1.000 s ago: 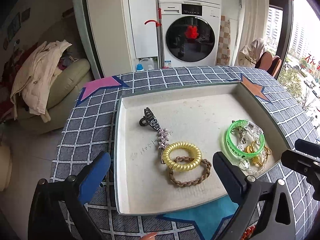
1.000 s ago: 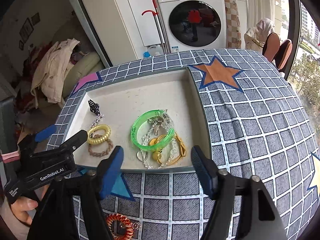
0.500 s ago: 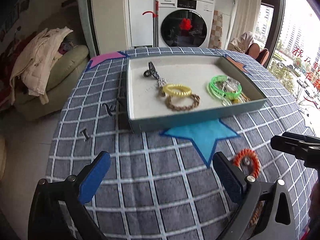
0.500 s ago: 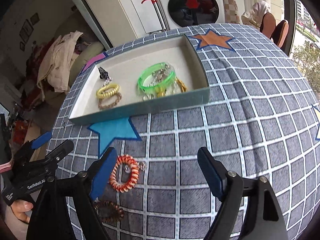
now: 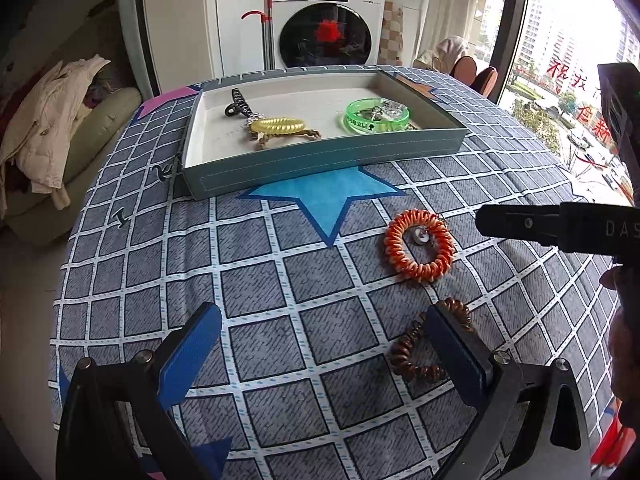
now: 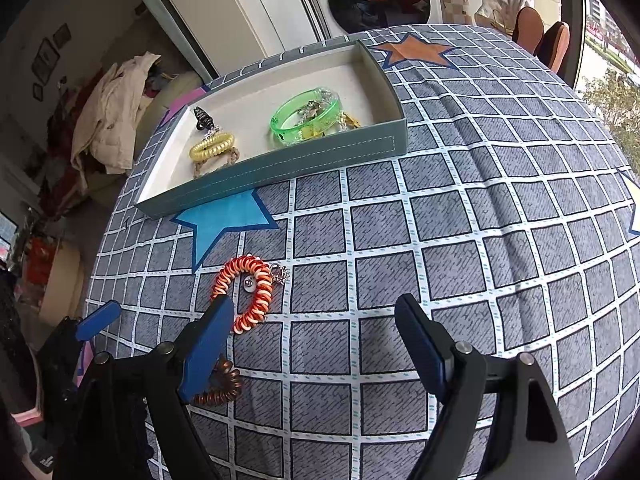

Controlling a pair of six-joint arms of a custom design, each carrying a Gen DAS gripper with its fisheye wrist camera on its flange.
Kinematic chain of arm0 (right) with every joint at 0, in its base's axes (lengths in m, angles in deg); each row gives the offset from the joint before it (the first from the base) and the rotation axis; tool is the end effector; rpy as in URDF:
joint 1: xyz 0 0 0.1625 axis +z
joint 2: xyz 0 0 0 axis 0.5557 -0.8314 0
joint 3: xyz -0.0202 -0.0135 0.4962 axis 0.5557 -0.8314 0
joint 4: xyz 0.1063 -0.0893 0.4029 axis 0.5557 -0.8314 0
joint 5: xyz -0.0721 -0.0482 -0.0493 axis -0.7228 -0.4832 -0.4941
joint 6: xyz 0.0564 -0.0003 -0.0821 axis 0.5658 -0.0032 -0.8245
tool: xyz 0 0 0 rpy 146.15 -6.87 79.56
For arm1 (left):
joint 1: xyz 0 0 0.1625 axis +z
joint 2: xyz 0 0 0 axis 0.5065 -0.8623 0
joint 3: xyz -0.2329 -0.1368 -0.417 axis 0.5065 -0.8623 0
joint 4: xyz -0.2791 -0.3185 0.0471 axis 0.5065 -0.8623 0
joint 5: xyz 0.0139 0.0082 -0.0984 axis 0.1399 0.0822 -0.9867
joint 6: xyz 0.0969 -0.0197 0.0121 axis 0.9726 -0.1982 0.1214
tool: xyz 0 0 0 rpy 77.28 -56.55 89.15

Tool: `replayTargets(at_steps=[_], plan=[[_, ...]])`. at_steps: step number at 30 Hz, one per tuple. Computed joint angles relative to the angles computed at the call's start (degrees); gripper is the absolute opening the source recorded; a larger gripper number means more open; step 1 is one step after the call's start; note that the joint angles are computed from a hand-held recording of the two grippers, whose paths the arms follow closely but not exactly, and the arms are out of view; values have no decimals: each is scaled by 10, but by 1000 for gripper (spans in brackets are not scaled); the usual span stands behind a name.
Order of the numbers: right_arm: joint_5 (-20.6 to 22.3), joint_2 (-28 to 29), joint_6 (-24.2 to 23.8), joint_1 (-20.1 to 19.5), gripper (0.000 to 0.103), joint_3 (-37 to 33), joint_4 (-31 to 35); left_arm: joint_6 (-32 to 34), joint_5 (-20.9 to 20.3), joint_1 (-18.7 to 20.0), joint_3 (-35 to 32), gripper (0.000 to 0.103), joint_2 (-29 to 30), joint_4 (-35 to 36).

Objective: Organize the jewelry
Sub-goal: 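Withdraw the left gripper toward the brown coil while the right gripper grasps the orange coil hair tie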

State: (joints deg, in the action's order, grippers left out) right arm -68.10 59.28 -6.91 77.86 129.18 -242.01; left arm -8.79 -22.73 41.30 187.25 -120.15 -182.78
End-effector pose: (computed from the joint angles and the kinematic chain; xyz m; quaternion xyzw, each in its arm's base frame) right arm 0.2507 -0.4765 -0.0277 -0.1857 -0.8727 0.3591 0.2738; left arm -0.0144 -0.5712 0.1912 0.4715 0.8554 -0.1036 0.1875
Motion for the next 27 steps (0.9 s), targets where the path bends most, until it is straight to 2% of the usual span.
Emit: replayTargets(at_steps=[3, 5, 8, 12, 14, 19, 23, 26, 27], plan=[[18, -3, -14, -4, 74, -8, 13, 9, 6, -4, 8, 103, 2, -7], [30, -2, -24, -7, 63, -16, 30, 11, 14, -7, 11, 103, 5, -6], [45, 3, -39, -11, 54, -29, 47, 12, 14, -6, 17, 103, 3, -12], [48, 10, -45, -13, 46, -47, 81, 17, 21, -7, 25, 101, 4, -17], [36, 14, -48, -10, 43, -56, 98, 23, 16, -4, 31, 99, 2, -28], [27, 13, -49, -10, 36, -66, 125, 22, 8, -4, 26, 90, -2, -9], [13, 13, -49, -7, 17, -74, 157, 24, 5, -8, 26, 82, -2, -1], [13, 15, -54, -7, 13, -73, 150, 26, 2, -12, 25, 75, 2, 2], [10, 17, -56, -6, 13, -73, 145, 27, 0, -12, 24, 68, 4, 3]])
